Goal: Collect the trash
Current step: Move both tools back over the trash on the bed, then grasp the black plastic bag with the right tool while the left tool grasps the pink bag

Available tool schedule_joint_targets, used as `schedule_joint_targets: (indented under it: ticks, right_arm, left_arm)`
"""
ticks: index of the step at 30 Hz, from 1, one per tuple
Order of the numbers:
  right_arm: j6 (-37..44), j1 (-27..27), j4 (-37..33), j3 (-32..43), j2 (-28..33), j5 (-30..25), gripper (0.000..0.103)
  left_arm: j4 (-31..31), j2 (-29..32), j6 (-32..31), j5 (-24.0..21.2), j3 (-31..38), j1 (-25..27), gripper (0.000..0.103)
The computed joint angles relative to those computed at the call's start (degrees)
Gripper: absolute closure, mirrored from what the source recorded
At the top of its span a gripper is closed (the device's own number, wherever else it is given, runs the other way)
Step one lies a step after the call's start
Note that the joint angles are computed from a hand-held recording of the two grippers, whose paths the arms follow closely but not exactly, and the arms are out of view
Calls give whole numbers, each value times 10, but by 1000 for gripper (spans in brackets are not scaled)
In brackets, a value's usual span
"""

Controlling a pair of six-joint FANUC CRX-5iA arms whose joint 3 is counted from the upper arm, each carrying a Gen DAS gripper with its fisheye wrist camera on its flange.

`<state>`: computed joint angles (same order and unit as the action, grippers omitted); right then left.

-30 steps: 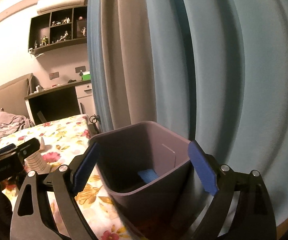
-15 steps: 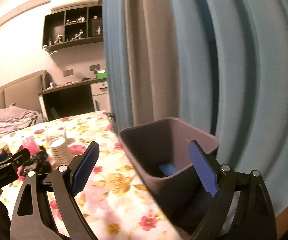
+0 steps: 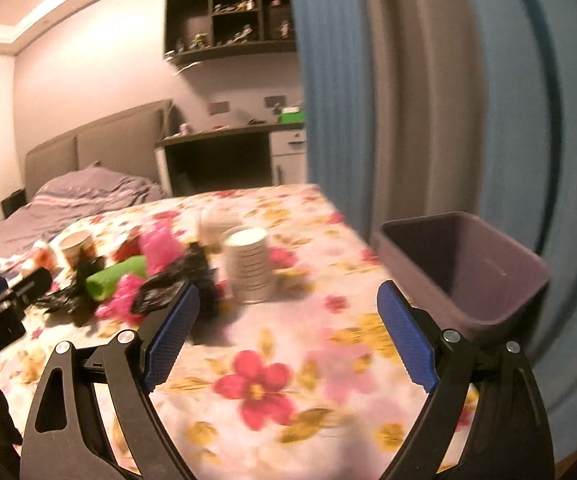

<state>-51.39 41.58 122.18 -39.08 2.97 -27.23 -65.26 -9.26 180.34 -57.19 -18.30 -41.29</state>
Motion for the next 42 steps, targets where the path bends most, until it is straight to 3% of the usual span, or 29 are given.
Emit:
schedule_joint_targets:
  ticks: [12,20,26,29,34,37,39,42]
  right_arm:
    - [59,33,-38,88,84,24,20]
    - [172,59,-174,152,142,46,24]
    - [306,86,-331,201,181,49,29]
    - [398,100,-440,225,193,51,39]
    - [503,115,-556,244,198,58,81]
    - [508,114,-553,233,190,67,95]
    - [490,110,-529,217,180,80,97]
    - [390,87,-412,169,147,114,97]
  left_arm:
    - [-15,-41,51,-56,-40,16,6]
    - [-10,-54,63,-52,-53,39,6]
    - [-12,-60,63,-41,-61,50,6]
    - [-9,-61,60,-34,-62,54,6]
    - [-8,-62,57,-14,-65,60,6]
    - [-8,-60,54,-7,-64,60,6]
    - [-8,-59,53,-2,-64,60,6]
    - [-11,-55,52,4,-61,56,6]
